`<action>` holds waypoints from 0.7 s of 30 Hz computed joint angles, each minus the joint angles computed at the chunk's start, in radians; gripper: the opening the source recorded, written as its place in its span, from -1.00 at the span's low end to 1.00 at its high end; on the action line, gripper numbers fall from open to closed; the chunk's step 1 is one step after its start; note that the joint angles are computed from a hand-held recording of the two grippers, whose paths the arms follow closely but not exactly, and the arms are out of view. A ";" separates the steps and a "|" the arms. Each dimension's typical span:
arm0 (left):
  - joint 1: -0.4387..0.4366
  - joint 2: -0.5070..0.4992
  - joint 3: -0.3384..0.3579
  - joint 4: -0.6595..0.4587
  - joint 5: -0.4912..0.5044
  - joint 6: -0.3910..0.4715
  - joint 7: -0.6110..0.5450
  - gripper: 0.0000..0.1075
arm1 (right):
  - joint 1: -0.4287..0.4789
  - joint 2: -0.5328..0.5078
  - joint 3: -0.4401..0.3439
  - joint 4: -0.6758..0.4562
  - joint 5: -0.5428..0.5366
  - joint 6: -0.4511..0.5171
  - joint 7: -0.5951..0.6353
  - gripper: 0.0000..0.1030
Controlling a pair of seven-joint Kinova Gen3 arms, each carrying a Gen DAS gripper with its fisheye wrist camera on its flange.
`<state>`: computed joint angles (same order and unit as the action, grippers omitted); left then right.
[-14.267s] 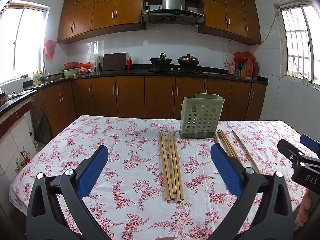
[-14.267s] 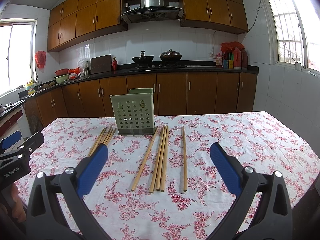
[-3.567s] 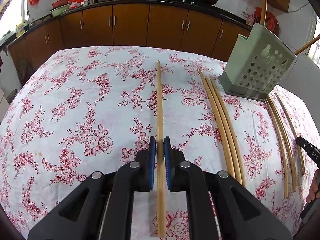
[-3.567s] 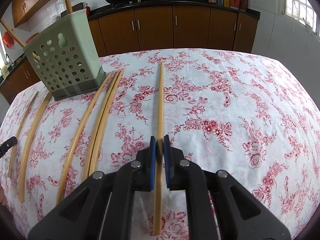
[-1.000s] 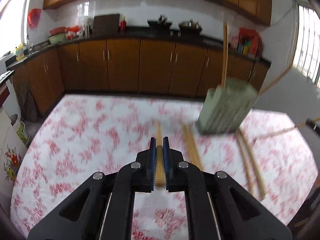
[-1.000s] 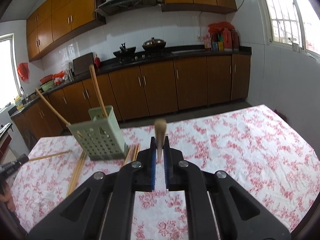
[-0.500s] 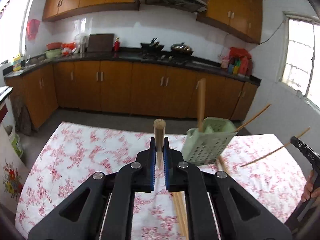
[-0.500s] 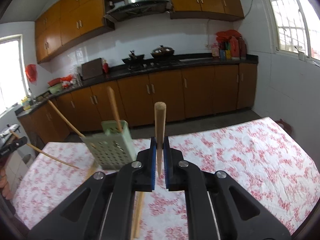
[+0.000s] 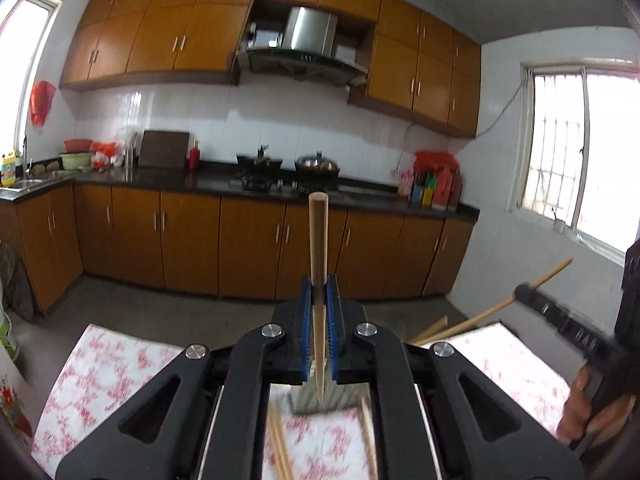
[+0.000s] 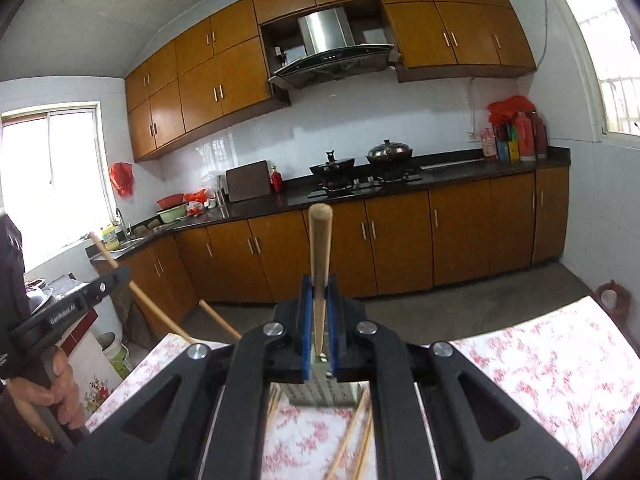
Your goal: Organize utensils
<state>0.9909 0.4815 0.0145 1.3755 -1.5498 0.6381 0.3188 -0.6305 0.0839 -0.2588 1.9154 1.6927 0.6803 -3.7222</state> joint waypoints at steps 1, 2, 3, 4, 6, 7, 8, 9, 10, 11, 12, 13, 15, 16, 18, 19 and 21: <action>0.000 0.011 -0.003 -0.017 -0.007 0.003 0.010 -0.87 | -0.002 0.018 0.000 -0.020 -0.008 0.008 0.018 -0.85; 0.001 0.030 -0.009 -0.046 -0.012 0.009 0.024 -0.87 | -0.002 0.036 0.005 -0.040 -0.019 0.010 0.042 -0.85; 0.006 0.043 -0.017 -0.063 -0.014 0.019 0.032 -0.87 | -0.003 0.055 0.010 -0.062 -0.032 0.011 0.069 -0.85; 0.008 0.057 -0.024 -0.082 -0.012 0.025 0.039 -0.87 | -0.006 0.068 0.015 -0.075 -0.044 0.013 0.089 -0.85; 0.014 0.090 -0.040 -0.126 0.004 0.036 0.040 -0.87 | -0.006 0.100 0.031 -0.110 -0.085 -0.001 0.140 -0.85; 0.024 0.111 -0.053 -0.150 0.010 0.051 0.032 -0.87 | -0.004 0.118 0.040 -0.129 -0.102 -0.015 0.156 -0.85; 0.031 0.131 -0.069 -0.168 0.011 0.060 0.030 -0.87 | -0.002 0.127 0.051 -0.137 -0.115 -0.029 0.165 -0.85; 0.034 0.149 -0.081 -0.184 0.018 0.060 0.026 -0.87 | 0.003 0.139 0.062 -0.147 -0.130 -0.047 0.172 -0.85; 0.032 0.162 -0.089 -0.195 0.031 0.051 0.022 -0.87 | 0.005 0.148 0.071 -0.154 -0.141 -0.064 0.176 -0.85; 0.029 0.175 -0.099 -0.202 0.042 0.034 0.028 -0.87 | 0.011 0.155 0.080 -0.158 -0.154 -0.087 0.179 -0.85; 0.026 0.182 -0.107 -0.205 0.055 0.019 0.026 -0.87 | 0.015 0.162 0.089 -0.163 -0.169 -0.106 0.187 -0.85; 0.025 0.188 -0.113 -0.210 0.072 0.008 0.018 -0.87 | 0.013 0.169 0.096 -0.171 -0.186 -0.112 0.200 -0.85; 0.021 0.205 -0.123 -0.218 0.108 -0.017 -0.003 -0.87 | 0.003 0.181 0.110 -0.180 -0.205 -0.122 0.215 -0.85; 0.020 0.213 -0.127 -0.226 0.129 -0.023 -0.020 -0.87 | 0.001 0.188 0.117 -0.182 -0.210 -0.130 0.219 -0.85; 0.016 0.222 -0.129 -0.233 0.174 -0.039 -0.060 -0.87 | -0.003 0.198 0.130 -0.187 -0.226 -0.143 0.230 -0.85; 0.012 0.224 -0.129 -0.237 0.199 -0.047 -0.083 -0.87 | -0.005 0.201 0.135 -0.191 -0.236 -0.149 0.237 -0.84; 0.008 0.222 -0.134 -0.237 0.239 -0.065 -0.115 -0.86 | -0.009 0.203 0.146 -0.193 -0.244 -0.159 0.241 -0.82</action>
